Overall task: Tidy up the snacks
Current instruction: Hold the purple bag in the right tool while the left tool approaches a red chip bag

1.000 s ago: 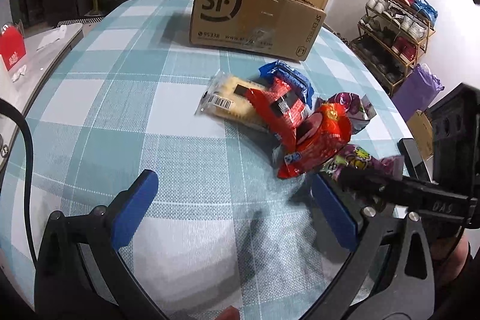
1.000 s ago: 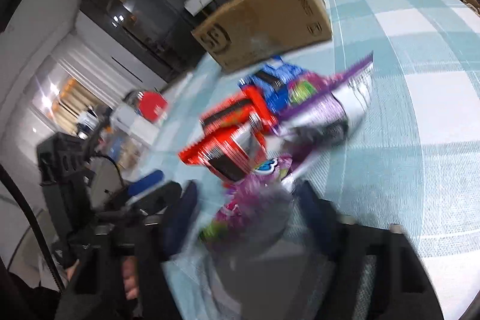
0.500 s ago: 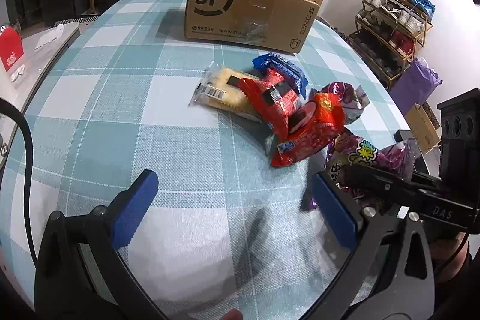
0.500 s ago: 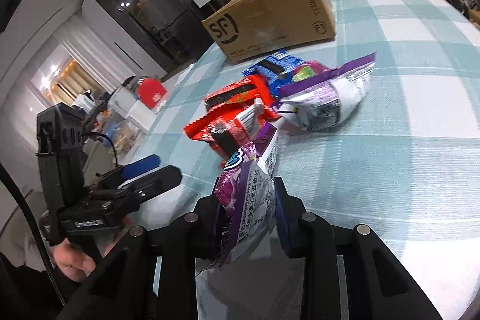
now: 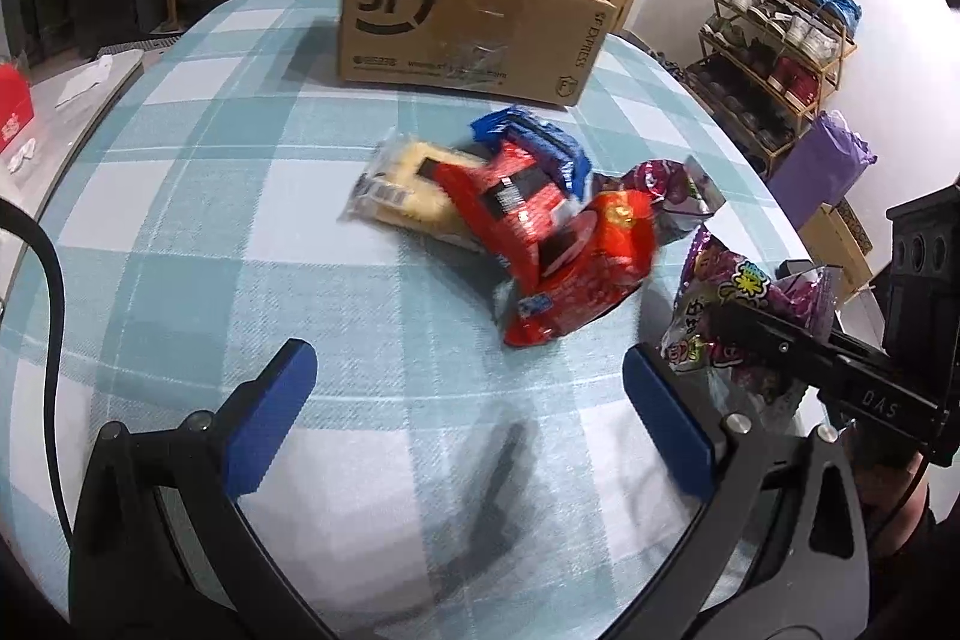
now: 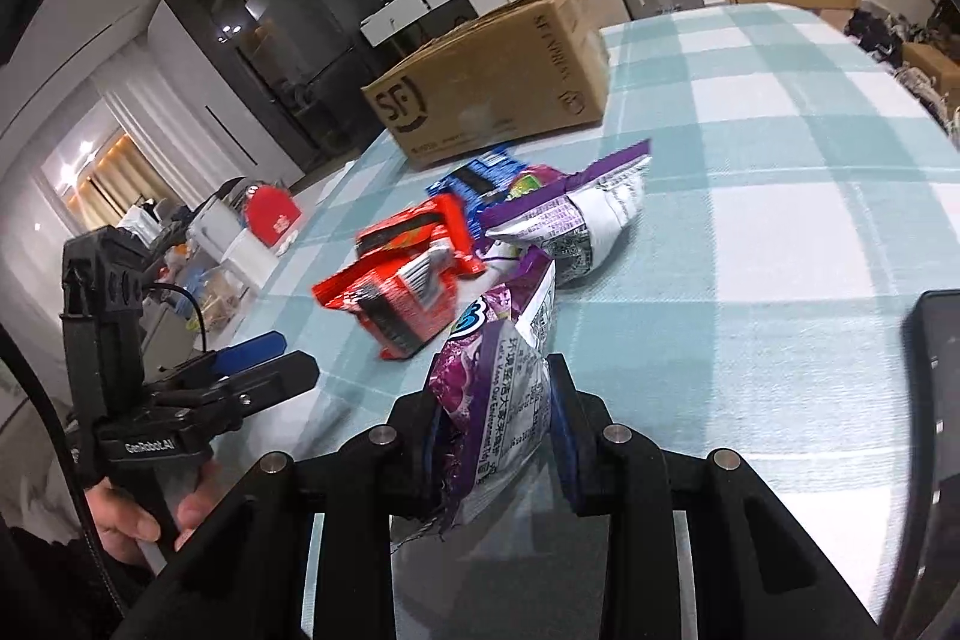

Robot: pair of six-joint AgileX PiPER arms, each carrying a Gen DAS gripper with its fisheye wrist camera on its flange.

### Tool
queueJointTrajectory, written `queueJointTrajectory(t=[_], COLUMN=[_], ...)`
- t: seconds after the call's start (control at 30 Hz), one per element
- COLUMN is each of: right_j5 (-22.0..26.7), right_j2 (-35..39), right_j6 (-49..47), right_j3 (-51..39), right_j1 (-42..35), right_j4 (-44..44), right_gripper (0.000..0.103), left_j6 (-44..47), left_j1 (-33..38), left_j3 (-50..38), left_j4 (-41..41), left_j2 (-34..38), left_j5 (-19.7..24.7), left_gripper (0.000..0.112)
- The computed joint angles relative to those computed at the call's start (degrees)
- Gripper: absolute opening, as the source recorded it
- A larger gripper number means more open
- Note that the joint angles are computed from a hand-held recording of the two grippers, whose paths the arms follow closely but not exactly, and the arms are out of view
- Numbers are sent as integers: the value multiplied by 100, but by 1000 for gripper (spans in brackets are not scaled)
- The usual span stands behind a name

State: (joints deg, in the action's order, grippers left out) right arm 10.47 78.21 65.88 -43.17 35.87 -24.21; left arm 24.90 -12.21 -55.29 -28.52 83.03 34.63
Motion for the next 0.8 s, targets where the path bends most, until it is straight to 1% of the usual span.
queueJointTrajectory(t=[0.17, 0.33, 0.4, 0.43, 0.47, 0.5, 0.57, 0.6, 0.73, 0.77, 0.8], right_j5=[47, 215, 86, -118, -301, -399, -472, -510, -539, -550, -578], right_j2=[-108, -172, -170, -177, -193, -205, -217, -196, -129, -130, -134], right_j6=[414, 876, 718, 543, 150, -24, -20, -276, -449, -441, -620], right_j3=[97, 135, 214, 317, 397, 445, 488, 484, 432, 439, 455], right_j1=[-38, 29, -56, -161, -271, -334, -388, -407, -365, -368, -380], right_j4=[-521, -1137, -1001, -790, -349, -138, -127, 120, 205, 197, 386], right_gripper=[30, 30, 30, 30, 30, 30, 30, 30, 30, 30, 30], left_j6=[-328, -1090, -1396, -1496, -1596, -1611, -1655, -1662, -1773, -1758, -1702], left_j1=[-361, -829, -968, -1018, -1068, -1085, -1093, -1088, -1085, -1086, -1074], left_j3=[-259, -639, -779, -826, -890, -904, -968, -1011, -1125, -1118, -1125], left_j4=[243, 1017, 1346, 1468, 1584, 1615, 1664, 1666, 1697, 1651, 1571], left_j2=[159, 450, 558, 596, 639, 660, 726, 766, 875, 874, 875], left_j5=[-86, -178, -209, -234, -239, -254, -240, -223, -192, -190, -178], left_gripper=[101, 102, 102, 102, 102, 102, 102, 101, 99, 96, 93])
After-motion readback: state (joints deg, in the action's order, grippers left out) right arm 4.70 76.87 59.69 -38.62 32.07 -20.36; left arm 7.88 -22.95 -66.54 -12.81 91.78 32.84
